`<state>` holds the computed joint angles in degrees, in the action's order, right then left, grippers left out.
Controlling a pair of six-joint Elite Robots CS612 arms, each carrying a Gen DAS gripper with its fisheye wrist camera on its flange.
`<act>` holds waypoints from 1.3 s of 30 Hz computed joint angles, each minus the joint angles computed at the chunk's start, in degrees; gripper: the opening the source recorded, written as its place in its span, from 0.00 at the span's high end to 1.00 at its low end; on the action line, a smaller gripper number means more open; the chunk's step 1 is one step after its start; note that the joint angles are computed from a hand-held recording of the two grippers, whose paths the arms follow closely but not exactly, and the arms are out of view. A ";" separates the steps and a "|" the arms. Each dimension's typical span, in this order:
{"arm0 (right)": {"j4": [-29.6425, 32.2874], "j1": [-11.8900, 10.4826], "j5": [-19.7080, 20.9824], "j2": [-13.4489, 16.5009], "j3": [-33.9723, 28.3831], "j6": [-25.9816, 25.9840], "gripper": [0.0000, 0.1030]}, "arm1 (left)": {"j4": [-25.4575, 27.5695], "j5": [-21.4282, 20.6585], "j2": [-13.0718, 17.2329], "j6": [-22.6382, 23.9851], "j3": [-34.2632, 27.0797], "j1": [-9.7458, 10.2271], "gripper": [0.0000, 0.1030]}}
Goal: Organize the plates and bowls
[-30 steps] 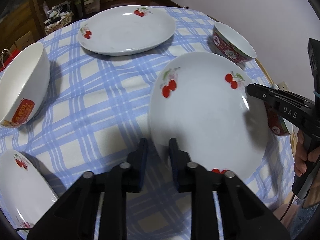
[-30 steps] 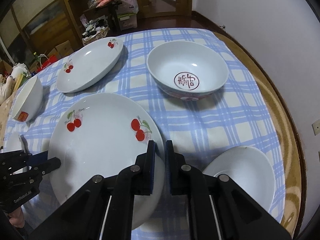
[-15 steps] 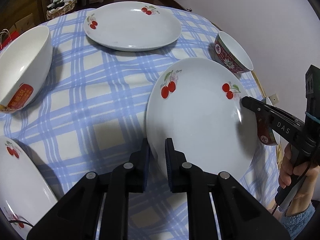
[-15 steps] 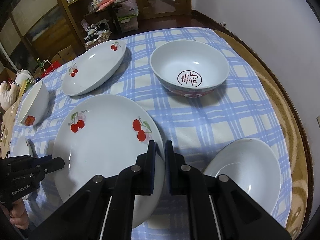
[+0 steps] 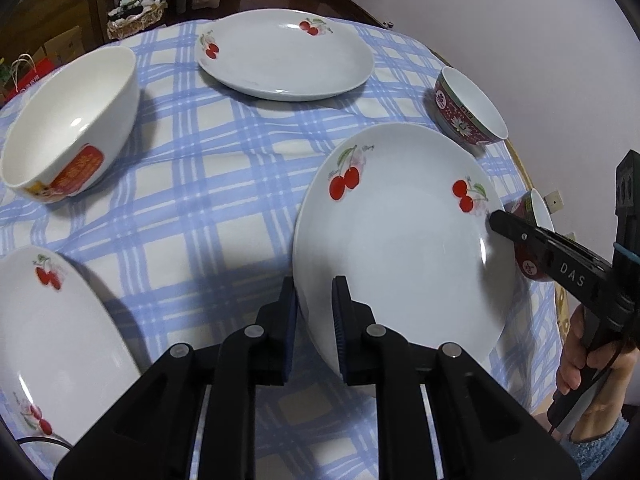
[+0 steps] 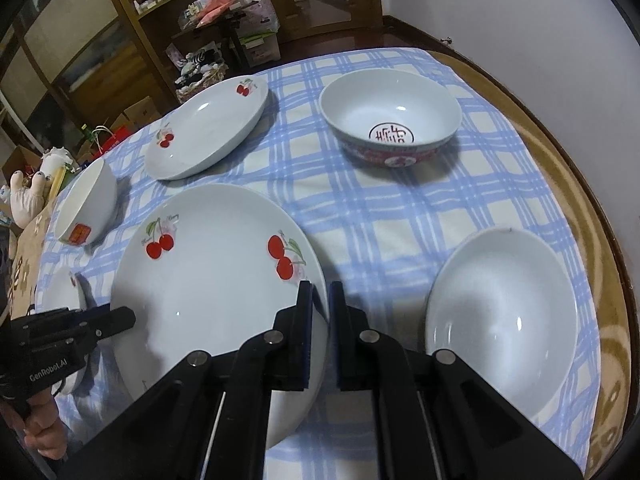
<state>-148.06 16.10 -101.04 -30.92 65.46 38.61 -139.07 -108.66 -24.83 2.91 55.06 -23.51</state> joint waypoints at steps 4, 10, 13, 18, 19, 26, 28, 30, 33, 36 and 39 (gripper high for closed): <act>-0.92 0.38 -0.15 -0.64 1.11 1.07 0.91 | -1.46 1.20 -1.32 0.46 2.24 -0.10 0.85; -2.16 0.96 -0.74 -1.68 2.85 3.20 0.92 | -2.23 1.18 -2.66 0.75 4.59 0.02 0.86; -2.90 1.38 -0.92 -2.39 3.99 3.80 0.92 | -2.78 0.96 -3.64 0.59 6.18 0.12 0.86; -4.30 1.84 -0.66 -3.60 5.97 4.84 0.92 | -4.66 -0.52 -5.73 0.79 9.48 0.47 0.86; -4.22 2.00 -0.90 -3.82 6.20 4.79 0.92 | -5.39 -0.30 -6.19 0.90 10.29 0.42 0.86; -4.60 3.36 -2.80 -5.03 7.88 5.87 0.92 | -8.18 0.52 -8.31 0.47 13.92 0.41 0.86; -5.13 3.71 -3.25 -5.28 8.51 6.79 0.92 | -8.68 0.47 -8.78 0.59 14.76 0.48 0.86; -4.82 4.14 -4.15 -5.27 8.62 7.06 0.92 | -9.10 1.09 -9.21 0.82 15.58 0.41 0.86; -4.42 4.46 -4.38 -5.19 8.66 7.56 0.92 | -9.20 1.86 -9.49 0.60 16.25 0.33 0.86; -4.16 4.78 -4.50 -5.20 8.87 7.74 0.92 | -9.07 2.08 -9.68 -0.17 16.79 0.39 0.86; -4.79 4.87 -4.09 -5.31 9.48 8.16 0.92 | -9.07 1.99 -9.88 0.09 17.22 0.45 0.86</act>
